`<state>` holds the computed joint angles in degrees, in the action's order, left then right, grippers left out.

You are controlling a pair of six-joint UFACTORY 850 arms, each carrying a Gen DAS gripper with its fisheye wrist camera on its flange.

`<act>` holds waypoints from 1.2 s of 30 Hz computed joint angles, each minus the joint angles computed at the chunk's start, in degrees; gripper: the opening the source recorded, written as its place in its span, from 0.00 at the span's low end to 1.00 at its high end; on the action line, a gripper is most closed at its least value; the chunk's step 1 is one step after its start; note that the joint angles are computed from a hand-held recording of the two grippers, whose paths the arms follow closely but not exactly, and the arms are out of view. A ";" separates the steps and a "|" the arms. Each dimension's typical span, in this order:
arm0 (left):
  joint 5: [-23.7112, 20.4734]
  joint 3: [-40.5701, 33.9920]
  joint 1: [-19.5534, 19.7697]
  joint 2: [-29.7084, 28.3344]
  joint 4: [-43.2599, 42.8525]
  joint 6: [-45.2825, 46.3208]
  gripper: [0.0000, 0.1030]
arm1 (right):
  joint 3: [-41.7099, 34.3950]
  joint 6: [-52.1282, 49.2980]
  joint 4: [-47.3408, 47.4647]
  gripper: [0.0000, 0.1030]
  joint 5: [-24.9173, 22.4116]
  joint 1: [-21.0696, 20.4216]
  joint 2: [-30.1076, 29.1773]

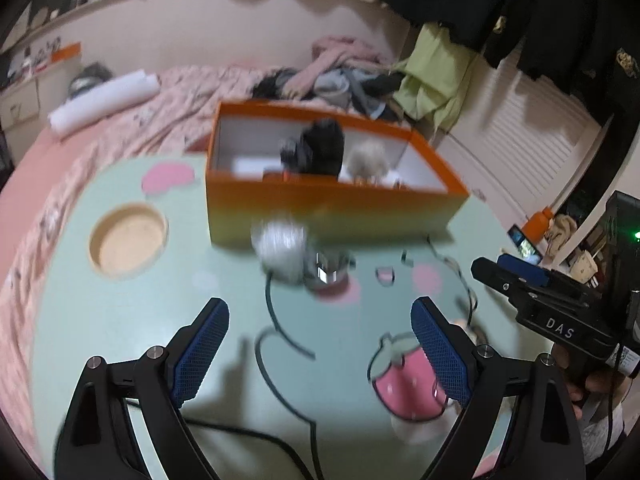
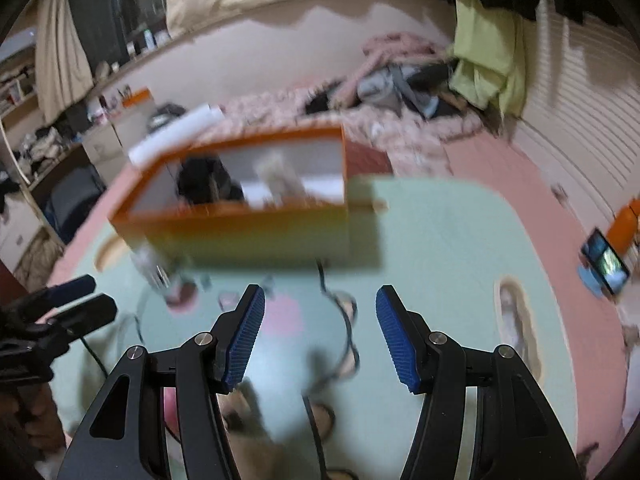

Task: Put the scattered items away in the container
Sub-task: 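Withdraw both open tools from the box toward the figurine and brown pompom, then grasp the brown fluffy pompom with the right tool while the left tool grasps the cartoon figurine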

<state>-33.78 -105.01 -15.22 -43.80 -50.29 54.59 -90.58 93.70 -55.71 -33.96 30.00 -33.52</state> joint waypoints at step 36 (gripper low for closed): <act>13.21 7.48 -3.39 2.49 20.54 -11.76 1.00 | 13.60 31.22 -28.23 0.81 6.68 3.79 7.54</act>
